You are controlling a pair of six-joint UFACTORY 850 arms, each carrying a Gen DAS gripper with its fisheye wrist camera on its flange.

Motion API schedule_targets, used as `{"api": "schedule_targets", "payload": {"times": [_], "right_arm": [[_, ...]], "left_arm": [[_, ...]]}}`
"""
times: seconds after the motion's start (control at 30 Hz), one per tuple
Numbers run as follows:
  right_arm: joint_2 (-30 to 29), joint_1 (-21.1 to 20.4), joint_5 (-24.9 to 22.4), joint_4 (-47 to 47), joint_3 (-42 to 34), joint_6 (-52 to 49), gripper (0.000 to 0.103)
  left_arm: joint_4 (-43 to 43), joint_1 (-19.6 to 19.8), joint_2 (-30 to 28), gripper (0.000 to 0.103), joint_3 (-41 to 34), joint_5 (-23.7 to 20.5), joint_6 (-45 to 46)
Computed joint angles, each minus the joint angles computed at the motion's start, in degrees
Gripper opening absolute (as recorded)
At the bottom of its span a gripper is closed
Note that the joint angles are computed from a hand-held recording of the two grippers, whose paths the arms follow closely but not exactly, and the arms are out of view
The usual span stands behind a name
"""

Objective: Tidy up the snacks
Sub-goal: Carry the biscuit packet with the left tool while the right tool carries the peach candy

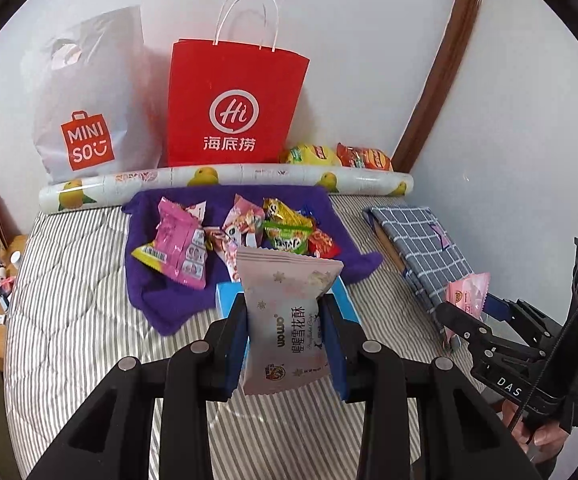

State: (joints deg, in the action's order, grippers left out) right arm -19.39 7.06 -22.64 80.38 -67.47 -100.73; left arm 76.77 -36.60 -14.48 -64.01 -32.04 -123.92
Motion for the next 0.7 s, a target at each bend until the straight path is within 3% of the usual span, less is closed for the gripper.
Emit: {"api": "schedule_targets", "payload": {"times": [0.7], "right_arm": [[-6.4,3.5,2.2,-6.6,-11.4,8.0,0.058]], "left_arm": [[-2.4,6.8,-2.5,0.033,-4.9,4.7,7.8]]}}
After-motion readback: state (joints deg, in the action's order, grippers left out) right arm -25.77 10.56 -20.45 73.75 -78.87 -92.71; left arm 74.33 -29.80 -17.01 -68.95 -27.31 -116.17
